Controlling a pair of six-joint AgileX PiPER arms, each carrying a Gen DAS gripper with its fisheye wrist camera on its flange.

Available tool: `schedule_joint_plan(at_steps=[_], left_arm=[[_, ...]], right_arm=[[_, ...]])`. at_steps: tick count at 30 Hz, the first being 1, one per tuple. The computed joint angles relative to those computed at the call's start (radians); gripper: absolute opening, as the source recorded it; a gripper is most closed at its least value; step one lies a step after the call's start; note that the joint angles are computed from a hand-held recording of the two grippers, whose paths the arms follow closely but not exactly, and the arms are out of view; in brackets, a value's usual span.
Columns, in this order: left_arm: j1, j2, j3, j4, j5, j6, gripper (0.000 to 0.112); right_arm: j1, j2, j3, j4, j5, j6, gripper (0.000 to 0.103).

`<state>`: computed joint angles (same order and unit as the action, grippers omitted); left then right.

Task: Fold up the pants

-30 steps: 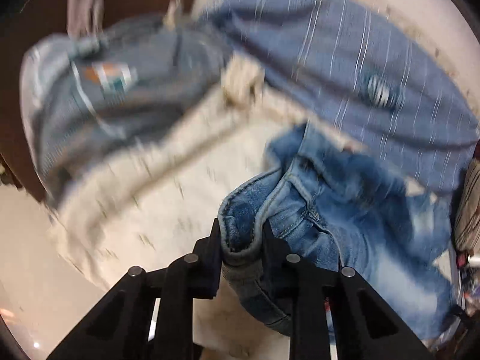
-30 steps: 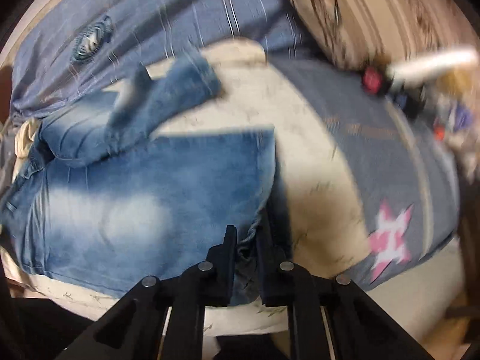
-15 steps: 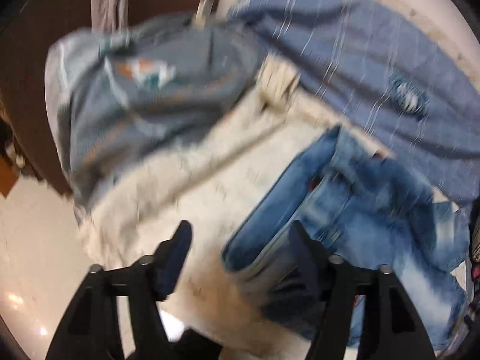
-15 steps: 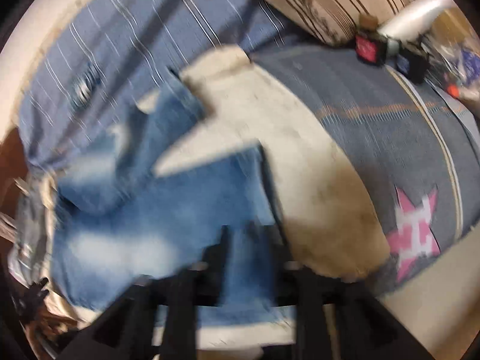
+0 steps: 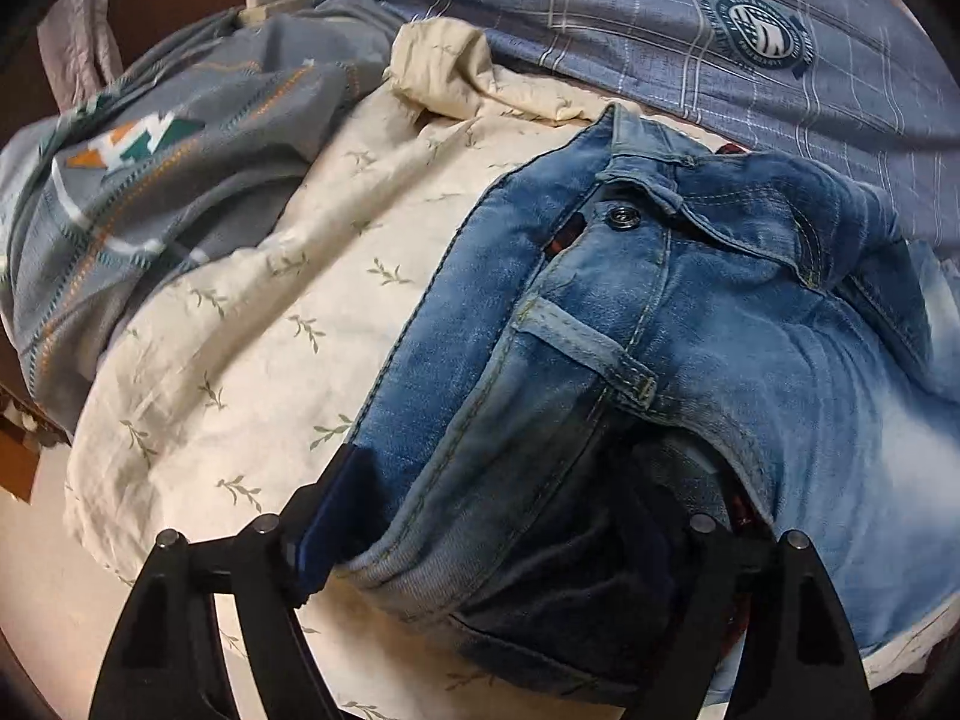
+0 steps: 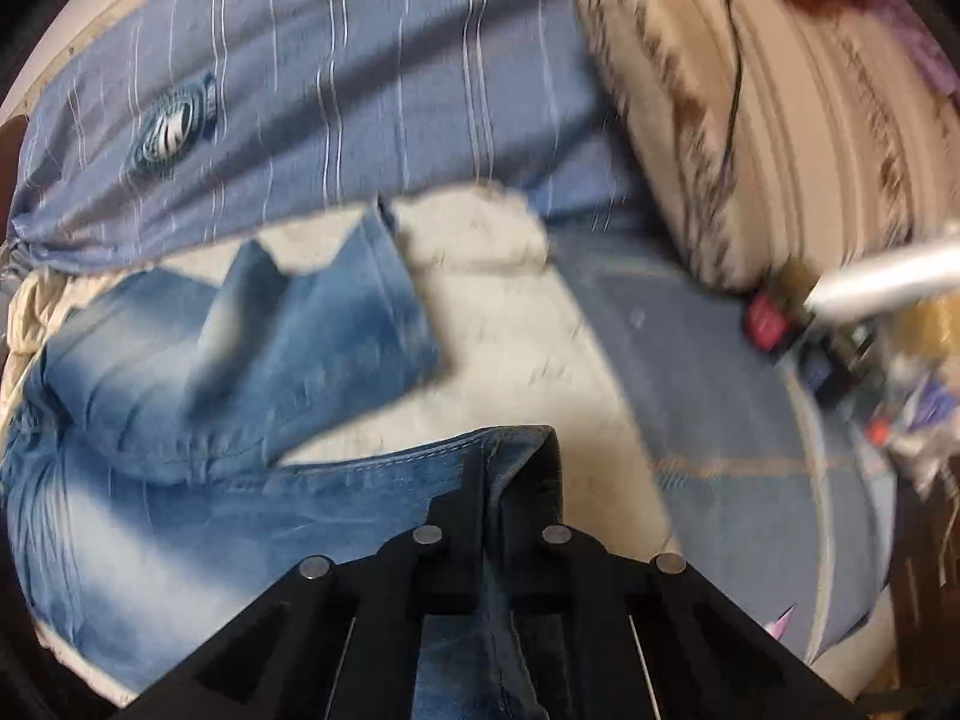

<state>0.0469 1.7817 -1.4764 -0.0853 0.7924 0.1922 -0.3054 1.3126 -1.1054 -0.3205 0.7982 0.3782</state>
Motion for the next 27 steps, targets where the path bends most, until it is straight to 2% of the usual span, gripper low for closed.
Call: schedule_joint_plan(at_steps=[2, 4, 5, 7, 9, 11, 13, 14, 15, 16, 17, 20, 23, 26, 27], left_arm=[[-0.006, 0.0, -0.014, 0.007, 0.013, -0.011, 0.081], [0.003, 0.003, -0.048, -0.014, 0.047, 0.0, 0.081], [0.012, -0.014, -0.038, -0.029, 0.032, 0.009, 0.081], [0.036, -0.083, 0.014, -0.069, -0.003, 0.043, 0.081], [0.054, -0.121, 0.032, -0.144, -0.034, 0.098, 0.081], [0.047, -0.143, 0.057, -0.169, -0.062, 0.132, 0.082], [0.011, -0.086, 0.019, -0.095, 0.011, 0.113, 0.084], [-0.005, -0.028, -0.013, -0.054, 0.071, 0.093, 0.086], [-0.001, -0.008, -0.024, -0.053, 0.09, 0.074, 0.088], [0.008, -0.019, -0.023, -0.059, 0.079, 0.048, 0.09], [0.012, -0.013, -0.048, -0.071, 0.108, 0.05, 0.09], [0.023, -0.01, -0.048, -0.094, 0.106, 0.055, 0.091], [0.035, -0.016, -0.036, -0.113, 0.091, 0.064, 0.094], [0.032, -0.023, -0.017, -0.113, 0.067, 0.07, 0.095], [0.024, -0.028, 0.003, -0.108, 0.047, 0.066, 0.095]], right_arm=[[0.023, 0.081, 0.015, -0.064, 0.001, 0.06, 0.004], [-0.002, 0.136, 0.062, -0.022, -0.054, 0.04, 0.008], [-0.005, 0.104, 0.095, -0.018, -0.107, 0.025, 0.01], [-0.05, 0.052, 0.135, 0.108, -0.141, -0.077, 0.023], [-0.086, -0.013, 0.151, 0.158, -0.143, -0.103, 0.07], [-0.101, -0.115, 0.178, 0.157, -0.166, -0.081, 0.072], [-0.144, -0.161, 0.194, 0.315, -0.181, -0.204, 0.072], [-0.164, -0.154, 0.189, 0.415, -0.173, -0.291, 0.072], [-0.177, -0.136, 0.182, 0.486, -0.151, -0.356, 0.072], [-0.177, -0.081, 0.16, 0.517, -0.12, -0.39, 0.072], [-0.172, -0.05, 0.144, 0.508, -0.121, -0.384, 0.072], [-0.168, 0.025, 0.084, 0.515, -0.164, -0.375, 0.072], [-0.204, 0.152, -0.082, 0.644, -0.1, -0.431, 0.072], [-0.221, 0.317, -0.229, 0.709, -0.025, -0.409, 0.072], [-0.223, 0.367, -0.261, 0.757, -0.008, -0.432, 0.062]])
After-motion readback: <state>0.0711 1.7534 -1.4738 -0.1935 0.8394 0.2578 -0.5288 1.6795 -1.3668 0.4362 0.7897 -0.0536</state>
